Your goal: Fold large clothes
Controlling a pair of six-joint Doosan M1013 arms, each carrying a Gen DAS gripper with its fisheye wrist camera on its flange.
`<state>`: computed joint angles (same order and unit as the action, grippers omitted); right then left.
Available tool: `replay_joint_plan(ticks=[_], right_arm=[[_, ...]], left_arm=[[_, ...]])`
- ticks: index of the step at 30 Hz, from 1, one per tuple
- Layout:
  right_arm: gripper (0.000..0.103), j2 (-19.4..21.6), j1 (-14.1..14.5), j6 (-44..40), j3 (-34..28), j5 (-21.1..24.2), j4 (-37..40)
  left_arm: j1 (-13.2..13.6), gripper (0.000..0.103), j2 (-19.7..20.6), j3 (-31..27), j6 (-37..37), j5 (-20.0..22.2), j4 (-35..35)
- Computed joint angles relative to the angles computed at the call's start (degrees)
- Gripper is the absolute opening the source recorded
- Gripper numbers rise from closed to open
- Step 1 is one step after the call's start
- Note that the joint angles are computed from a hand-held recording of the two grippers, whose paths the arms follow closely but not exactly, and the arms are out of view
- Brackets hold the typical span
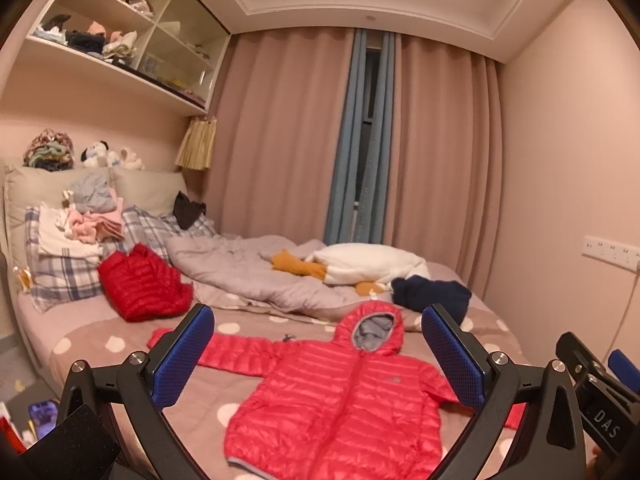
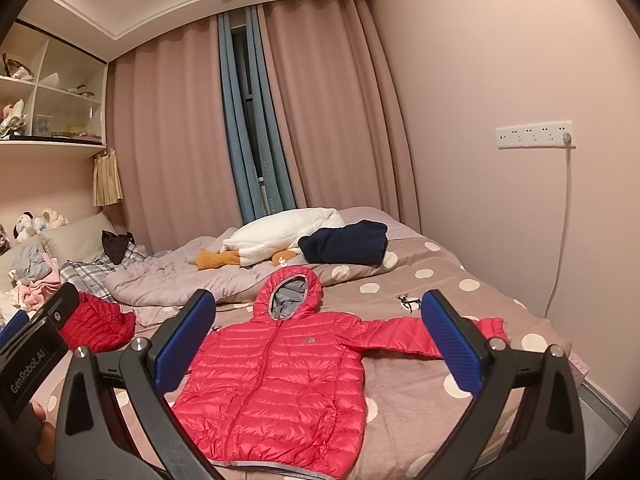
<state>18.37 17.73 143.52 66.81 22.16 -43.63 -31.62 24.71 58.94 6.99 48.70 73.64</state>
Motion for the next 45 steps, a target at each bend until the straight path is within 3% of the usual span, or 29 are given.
replay_joint_plan(ticks=[17, 45], right_arm=[[0.103, -1.10, 0.27, 2.84, 1.38, -2.34, -2.86], [0.103, -2.11, -0.27, 2.75, 3.49, -3.47, -3.25]], left_arm=[[-0.38, 0.103, -0.70, 0.01, 0.96, 2.48, 0.79], [-0.69, 0.103, -1.46, 1.66, -0.75, 1.12, 1.32]])
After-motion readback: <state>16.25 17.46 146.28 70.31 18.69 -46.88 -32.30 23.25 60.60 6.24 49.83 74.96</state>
